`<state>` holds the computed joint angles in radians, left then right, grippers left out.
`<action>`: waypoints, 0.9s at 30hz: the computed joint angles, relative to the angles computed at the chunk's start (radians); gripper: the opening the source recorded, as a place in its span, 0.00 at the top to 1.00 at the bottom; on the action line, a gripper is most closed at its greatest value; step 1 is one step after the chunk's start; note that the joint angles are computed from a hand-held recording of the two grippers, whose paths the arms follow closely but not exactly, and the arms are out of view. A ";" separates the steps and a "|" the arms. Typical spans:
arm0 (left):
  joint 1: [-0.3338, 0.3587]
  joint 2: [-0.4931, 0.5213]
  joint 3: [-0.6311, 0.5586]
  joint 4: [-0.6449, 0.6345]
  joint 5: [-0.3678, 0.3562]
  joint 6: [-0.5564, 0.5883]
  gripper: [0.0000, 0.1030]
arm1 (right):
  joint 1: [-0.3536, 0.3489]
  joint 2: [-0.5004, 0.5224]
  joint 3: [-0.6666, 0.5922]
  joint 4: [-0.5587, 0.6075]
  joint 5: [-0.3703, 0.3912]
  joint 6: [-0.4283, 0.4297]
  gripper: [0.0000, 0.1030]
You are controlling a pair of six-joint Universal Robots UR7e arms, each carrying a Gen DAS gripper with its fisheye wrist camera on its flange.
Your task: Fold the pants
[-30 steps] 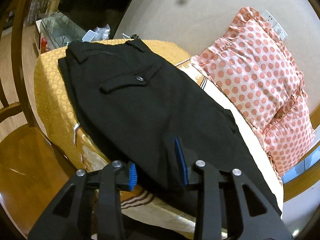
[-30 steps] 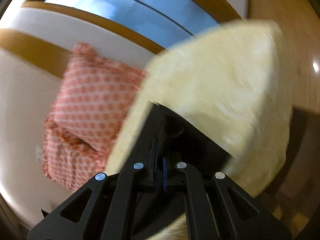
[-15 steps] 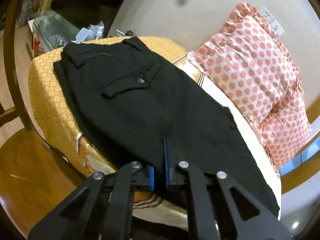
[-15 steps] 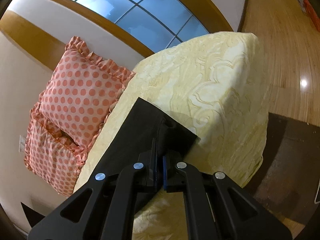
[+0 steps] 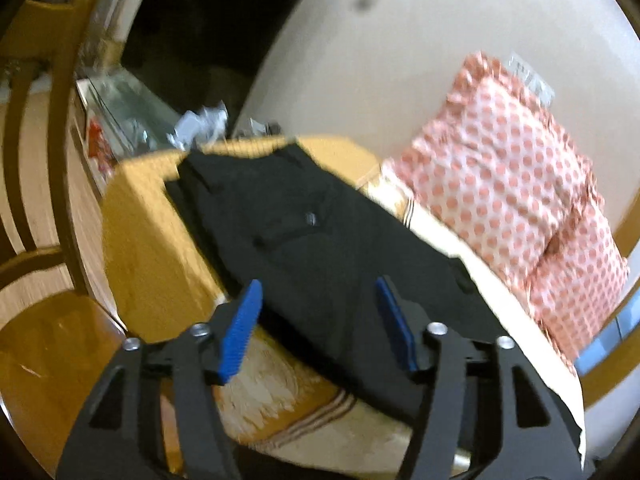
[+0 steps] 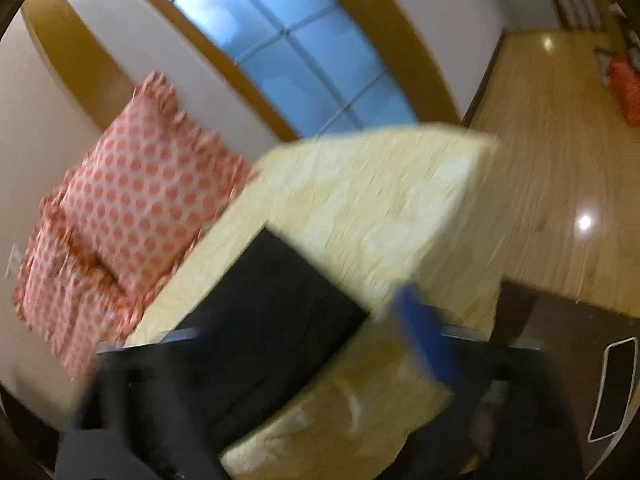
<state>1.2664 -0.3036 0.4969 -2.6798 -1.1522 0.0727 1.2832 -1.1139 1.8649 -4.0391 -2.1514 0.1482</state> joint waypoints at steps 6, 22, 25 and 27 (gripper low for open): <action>-0.025 0.057 -0.080 0.015 -0.010 0.101 0.26 | -0.033 -0.004 -0.009 0.069 0.041 0.025 0.20; -0.041 0.216 -0.317 0.268 -0.045 0.150 0.20 | 0.019 0.128 -0.124 -0.078 -0.105 -0.303 0.25; -0.042 0.219 -0.316 0.268 -0.035 0.163 0.18 | 0.030 0.144 -0.116 -0.097 -0.081 -0.359 0.25; -0.044 0.224 -0.314 0.261 -0.025 0.183 0.16 | 0.038 0.153 -0.102 -0.108 -0.046 -0.393 0.26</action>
<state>1.2227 -0.0799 0.1826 -2.4188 -1.1769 0.2555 1.3210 -0.9609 1.7630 -4.1474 -2.1975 -0.2447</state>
